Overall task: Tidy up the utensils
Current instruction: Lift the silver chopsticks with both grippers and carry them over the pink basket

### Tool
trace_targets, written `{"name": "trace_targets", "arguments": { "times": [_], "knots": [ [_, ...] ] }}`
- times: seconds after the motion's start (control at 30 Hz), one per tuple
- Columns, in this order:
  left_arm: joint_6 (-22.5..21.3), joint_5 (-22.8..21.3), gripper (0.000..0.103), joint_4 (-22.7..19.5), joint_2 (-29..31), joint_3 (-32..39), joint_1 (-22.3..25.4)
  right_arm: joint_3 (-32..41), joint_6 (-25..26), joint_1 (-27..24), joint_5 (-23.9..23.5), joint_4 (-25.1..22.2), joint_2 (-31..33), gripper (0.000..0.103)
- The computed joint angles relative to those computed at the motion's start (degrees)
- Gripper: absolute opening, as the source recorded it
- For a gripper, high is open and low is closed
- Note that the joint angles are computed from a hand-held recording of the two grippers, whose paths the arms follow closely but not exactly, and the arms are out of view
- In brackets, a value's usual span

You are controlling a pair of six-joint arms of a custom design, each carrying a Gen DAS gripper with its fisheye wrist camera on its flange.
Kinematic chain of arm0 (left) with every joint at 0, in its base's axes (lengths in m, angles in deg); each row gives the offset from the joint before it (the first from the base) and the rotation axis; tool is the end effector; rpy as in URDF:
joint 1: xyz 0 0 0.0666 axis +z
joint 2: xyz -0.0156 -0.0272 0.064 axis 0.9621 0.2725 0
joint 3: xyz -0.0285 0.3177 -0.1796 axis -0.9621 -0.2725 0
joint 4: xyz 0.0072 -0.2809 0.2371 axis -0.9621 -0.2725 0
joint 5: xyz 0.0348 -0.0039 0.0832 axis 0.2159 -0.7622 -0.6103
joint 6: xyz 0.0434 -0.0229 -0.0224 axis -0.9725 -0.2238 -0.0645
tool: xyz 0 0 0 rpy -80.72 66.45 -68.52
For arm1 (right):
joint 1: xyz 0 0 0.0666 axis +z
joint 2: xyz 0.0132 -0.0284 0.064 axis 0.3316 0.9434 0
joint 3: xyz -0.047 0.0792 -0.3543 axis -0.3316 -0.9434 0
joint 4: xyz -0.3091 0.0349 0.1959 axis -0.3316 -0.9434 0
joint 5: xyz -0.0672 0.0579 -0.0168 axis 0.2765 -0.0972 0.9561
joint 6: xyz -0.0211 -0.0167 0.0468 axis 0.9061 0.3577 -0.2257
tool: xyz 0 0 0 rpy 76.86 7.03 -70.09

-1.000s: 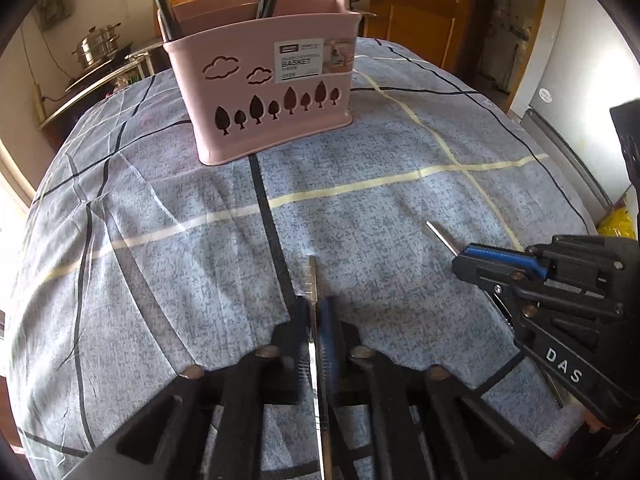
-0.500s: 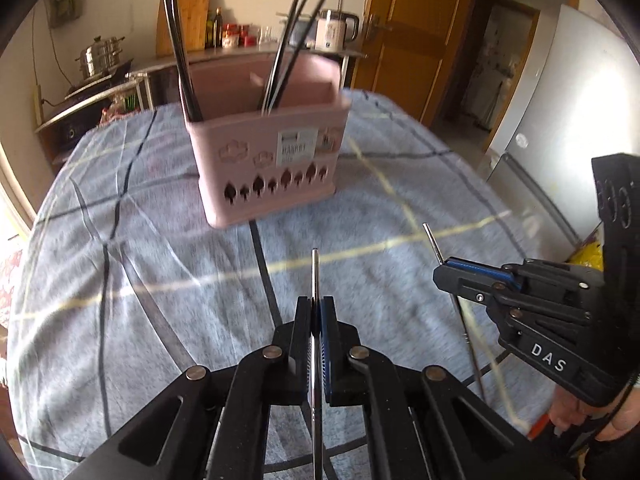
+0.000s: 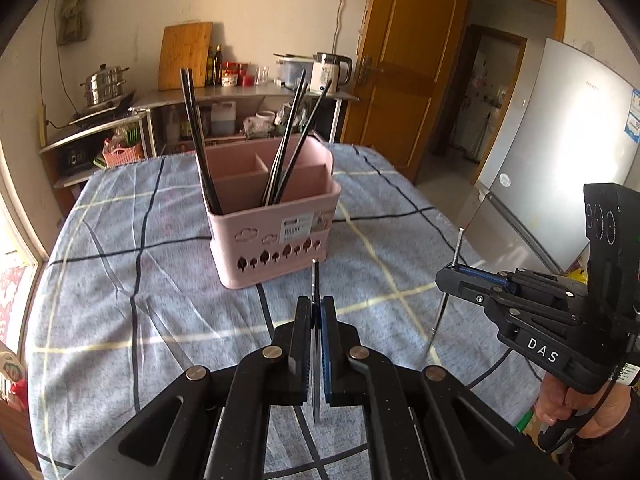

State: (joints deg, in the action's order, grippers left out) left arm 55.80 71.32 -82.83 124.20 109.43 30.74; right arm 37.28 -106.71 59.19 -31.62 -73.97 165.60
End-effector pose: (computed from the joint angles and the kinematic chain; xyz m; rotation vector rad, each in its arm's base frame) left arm 0.3320 -0.3033 0.5735 0.2229 2.3423 -0.3207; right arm 0.3324 0.2700 0.5382 -0.3069 2.2607 0.4046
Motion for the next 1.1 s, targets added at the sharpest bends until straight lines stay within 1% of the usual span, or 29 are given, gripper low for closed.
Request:
{"name": "trace_targets", "arguments": {
  "times": [0.27,0.7,0.9,1.1],
  "knots": [
    [-0.4,-0.7,0.004,-0.6,-0.1,1.2,-0.3,0.8,0.8,0.4,0.8,0.5,-0.5,0.005],
    [0.0,-0.6,0.004,-1.3,0.0,2.3,-0.1,1.7,1.2,1.0,1.5,0.9,-0.6,0.005],
    [-1.5,-0.7,0.004,-2.0,1.5,5.7,1.5,4.2,2.2,0.8,1.3,1.7,1.1,0.005],
    [-3.8,-1.2,0.004,-2.8,4.7,12.4,3.7,9.5,3.9,0.5,1.0,2.3,4.7,0.005]
  ]
}}
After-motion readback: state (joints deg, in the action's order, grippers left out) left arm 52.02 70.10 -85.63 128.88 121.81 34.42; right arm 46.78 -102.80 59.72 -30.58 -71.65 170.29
